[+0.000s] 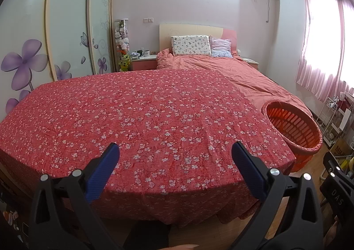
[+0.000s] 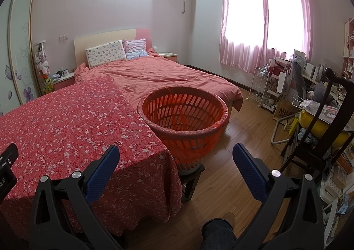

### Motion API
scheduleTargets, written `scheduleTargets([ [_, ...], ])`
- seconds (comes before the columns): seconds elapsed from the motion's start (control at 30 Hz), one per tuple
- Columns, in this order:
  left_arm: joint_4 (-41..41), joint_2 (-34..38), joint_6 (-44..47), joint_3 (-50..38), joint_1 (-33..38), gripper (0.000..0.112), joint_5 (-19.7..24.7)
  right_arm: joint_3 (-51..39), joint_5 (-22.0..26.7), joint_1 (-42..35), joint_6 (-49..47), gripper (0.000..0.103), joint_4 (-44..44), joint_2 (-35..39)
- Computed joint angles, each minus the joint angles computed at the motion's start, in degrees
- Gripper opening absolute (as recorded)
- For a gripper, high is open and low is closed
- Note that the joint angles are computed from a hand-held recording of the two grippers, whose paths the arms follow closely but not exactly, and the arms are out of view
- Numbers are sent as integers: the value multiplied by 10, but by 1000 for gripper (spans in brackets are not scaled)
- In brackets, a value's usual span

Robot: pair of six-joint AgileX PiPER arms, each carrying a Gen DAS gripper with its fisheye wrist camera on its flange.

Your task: Collect trash

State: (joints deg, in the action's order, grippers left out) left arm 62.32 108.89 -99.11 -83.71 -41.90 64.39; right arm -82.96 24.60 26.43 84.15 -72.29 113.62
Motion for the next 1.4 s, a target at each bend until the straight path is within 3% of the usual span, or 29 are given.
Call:
scheduleTargets([
  [1.4, 0, -7, -1, 14, 3, 99, -6, -2, -1, 0, -7, 101, 8, 1],
])
